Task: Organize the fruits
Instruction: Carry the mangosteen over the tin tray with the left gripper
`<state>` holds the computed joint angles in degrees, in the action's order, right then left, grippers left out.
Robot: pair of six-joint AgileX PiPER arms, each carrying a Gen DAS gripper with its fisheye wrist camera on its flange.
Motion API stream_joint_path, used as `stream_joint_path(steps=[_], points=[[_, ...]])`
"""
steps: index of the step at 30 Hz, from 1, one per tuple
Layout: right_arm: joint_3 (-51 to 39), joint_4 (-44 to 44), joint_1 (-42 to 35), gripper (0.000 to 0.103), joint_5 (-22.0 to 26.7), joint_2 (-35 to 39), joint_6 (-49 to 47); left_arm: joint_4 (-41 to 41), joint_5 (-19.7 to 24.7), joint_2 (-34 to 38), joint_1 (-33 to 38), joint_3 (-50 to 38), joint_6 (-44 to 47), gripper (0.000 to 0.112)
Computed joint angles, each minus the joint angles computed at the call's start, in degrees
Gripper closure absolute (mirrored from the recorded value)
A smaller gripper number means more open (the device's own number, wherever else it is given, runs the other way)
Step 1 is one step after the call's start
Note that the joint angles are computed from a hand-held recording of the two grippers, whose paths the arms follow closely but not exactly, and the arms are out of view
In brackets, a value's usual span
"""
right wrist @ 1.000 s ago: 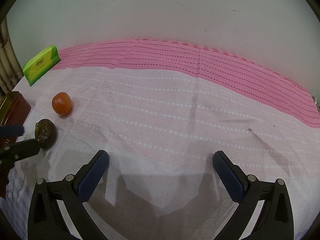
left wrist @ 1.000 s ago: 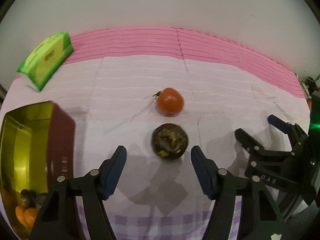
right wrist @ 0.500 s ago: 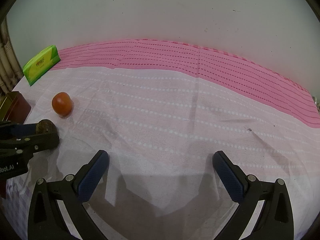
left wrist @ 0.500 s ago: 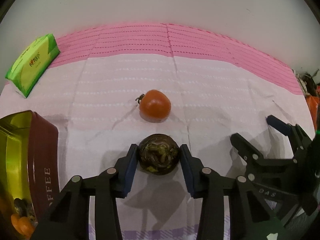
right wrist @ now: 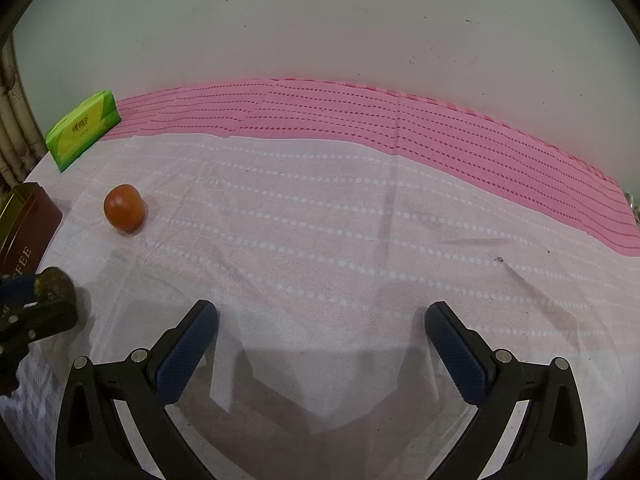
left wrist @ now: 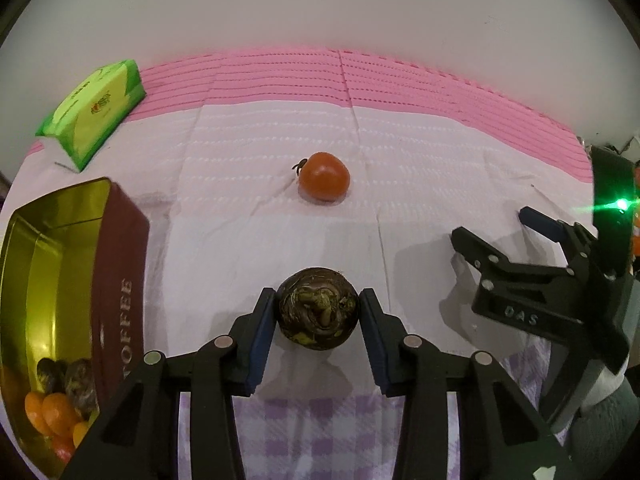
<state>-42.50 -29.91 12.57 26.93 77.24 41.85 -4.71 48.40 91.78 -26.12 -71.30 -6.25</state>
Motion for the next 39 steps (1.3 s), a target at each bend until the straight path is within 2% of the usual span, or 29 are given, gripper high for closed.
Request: stream_joint_path(steps=[22, 39], points=[[-0.08, -0.03, 0.07, 0.0, 0.1, 0.02, 0.07, -1.31, 4.86, -10.97, 3.76, 4.13, -0.38, 0.074], [-0.02, 0.06, -0.03, 0.0, 0.09, -0.03, -0.09, -1.47, 9.07, -17.11, 15.49, 5.66, 3.66, 0.074]])
